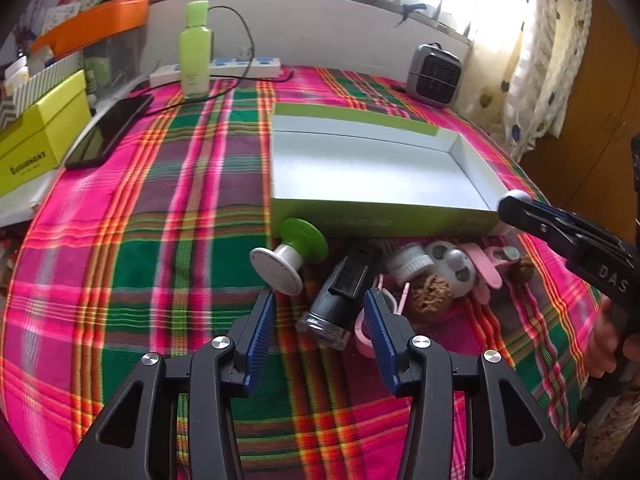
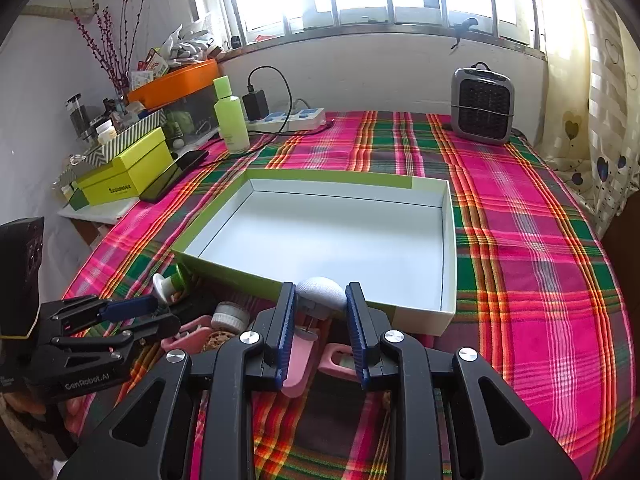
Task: Organize objects
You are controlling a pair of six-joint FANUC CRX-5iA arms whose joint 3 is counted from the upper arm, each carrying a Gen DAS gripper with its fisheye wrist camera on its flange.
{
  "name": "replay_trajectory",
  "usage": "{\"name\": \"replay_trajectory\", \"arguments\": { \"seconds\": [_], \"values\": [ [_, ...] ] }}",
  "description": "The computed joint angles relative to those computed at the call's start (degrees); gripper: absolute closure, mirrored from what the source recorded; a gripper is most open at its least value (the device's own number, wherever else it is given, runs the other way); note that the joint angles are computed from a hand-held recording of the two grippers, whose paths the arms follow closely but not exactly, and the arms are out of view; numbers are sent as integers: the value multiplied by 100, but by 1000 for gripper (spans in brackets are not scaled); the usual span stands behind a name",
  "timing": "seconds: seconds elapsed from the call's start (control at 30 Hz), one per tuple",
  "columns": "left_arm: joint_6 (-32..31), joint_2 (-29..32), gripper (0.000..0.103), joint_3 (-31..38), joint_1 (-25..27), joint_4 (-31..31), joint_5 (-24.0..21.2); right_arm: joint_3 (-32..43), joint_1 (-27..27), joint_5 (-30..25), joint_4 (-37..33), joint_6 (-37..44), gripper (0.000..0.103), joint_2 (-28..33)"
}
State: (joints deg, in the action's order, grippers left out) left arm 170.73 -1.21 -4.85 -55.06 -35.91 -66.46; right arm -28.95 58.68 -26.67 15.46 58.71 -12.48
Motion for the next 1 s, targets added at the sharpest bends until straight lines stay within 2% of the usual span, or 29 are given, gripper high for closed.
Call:
{"name": "replay_trajectory", "arguments": {
  "seconds": [0.23,0.37,0.6,1.0],
  "values": [
    [-84,-76,59,-131,143,87,195,-3,-6,18,-54,41,77,-10],
    [-355,-35,59,-99,172,154,247,12,1,-11,-93,76,77,0],
    [-582,-83,59,-241,282,416,699,29,-4,-34,-165,110,77,12],
    [-652,117,59,-7,238,130,295,22,12,-43,-206,124,77,11]
  ]
}}
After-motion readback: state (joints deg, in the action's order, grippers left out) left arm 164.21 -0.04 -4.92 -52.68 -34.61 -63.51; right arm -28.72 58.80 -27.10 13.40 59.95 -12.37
